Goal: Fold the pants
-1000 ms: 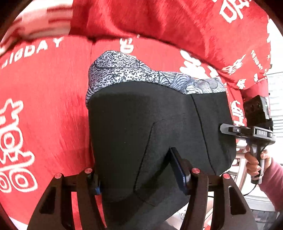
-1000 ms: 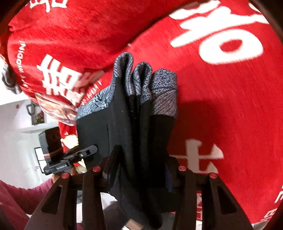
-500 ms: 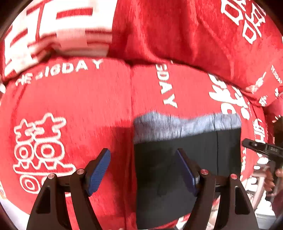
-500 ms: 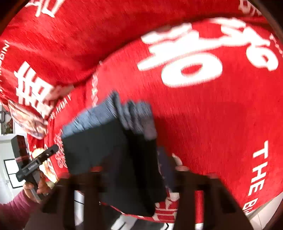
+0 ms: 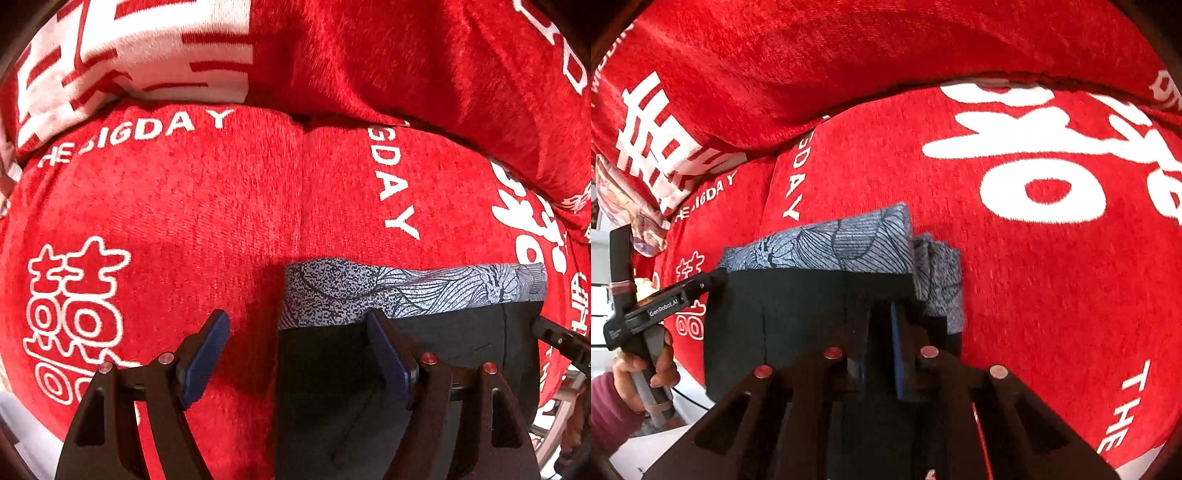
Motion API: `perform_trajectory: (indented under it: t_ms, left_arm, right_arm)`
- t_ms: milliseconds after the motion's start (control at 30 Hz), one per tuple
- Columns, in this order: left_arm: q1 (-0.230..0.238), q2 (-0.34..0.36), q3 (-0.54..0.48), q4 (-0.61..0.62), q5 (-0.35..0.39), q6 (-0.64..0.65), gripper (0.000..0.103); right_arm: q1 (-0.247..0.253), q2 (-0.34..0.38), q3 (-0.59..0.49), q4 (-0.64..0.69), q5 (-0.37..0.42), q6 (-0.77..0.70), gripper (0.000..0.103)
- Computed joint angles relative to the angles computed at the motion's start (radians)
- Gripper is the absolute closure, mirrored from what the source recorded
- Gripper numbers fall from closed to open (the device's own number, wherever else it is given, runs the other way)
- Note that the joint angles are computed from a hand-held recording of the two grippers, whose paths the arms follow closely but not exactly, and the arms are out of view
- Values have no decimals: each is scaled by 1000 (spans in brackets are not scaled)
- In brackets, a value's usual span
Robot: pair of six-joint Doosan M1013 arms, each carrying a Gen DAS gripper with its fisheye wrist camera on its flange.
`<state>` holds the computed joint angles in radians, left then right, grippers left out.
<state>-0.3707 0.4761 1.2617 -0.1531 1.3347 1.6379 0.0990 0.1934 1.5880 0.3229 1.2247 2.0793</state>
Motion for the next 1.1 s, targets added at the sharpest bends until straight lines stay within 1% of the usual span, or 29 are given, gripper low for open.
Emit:
perform_trajectory:
  t_ms: [67, 100, 167, 233, 267, 300, 333, 400, 567, 600, 633, 667, 700, 767, 833, 967, 1033, 1100]
  left_arm:
    - [-10, -11, -2, 36, 12, 2, 25]
    - [-15, -18, -1, 52, 17, 4, 25]
    - [-24, -37, 8, 78, 24, 13, 25]
    - [-32, -54, 19, 102, 32, 13, 25]
    - [-35, -62, 24, 108, 38, 9, 21]
    - [-38, -71, 30, 113, 48, 1, 17]
    - [-40, -78, 36, 113, 51, -5, 11]
    - [-46, -95, 52, 113, 53, -18, 10]
    - [-60, -116, 78, 114, 73, -11, 10]
    - [-63, -122, 85, 114, 73, -3, 10]
    - [-64, -125, 88, 113, 73, 5, 9]
    - [-65, -129, 92, 111, 74, 14, 0]
    - [-65, -134, 98, 109, 71, 21, 0]
    - [-63, -140, 106, 95, 70, 33, 0]
    - [-60, -148, 113, 90, 72, 38, 0]
    - [-53, -164, 126, 87, 74, 44, 0]
    - [-48, -170, 129, 81, 82, 47, 0]
    - [-44, -176, 132, 78, 87, 55, 0]
  right_arm:
    - [-3, -6, -3, -7, 26, 14, 93]
    - [-5, -12, -1, -14, 40, 23, 86]
    - [-9, -26, 5, -15, 65, 51, 86]
    - [-14, -46, 21, 5, 67, 72, 84]
    - [-14, -55, 26, 8, 71, 82, 83]
    - [-11, -61, 29, 8, 77, 90, 79]
    - [-8, -68, 31, 4, 85, 100, 73]
    - [3, -78, 33, -12, 100, 125, 65]
    - [29, -97, 43, -33, 121, 179, 63]
    - [35, -99, 44, -37, 121, 189, 61]
    - [40, -98, 42, -40, 123, 194, 56]
    - [48, -97, 38, -48, 126, 202, 54]
    - [55, -96, 33, -56, 127, 209, 49]
    - [70, -92, 21, -70, 128, 216, 45]
    - [84, -88, 8, -84, 131, 218, 37]
    - [111, -72, -20, -106, 147, 231, 35]
    - [121, -69, -31, -110, 147, 241, 18]
    - [134, -67, -41, -126, 143, 250, 17]
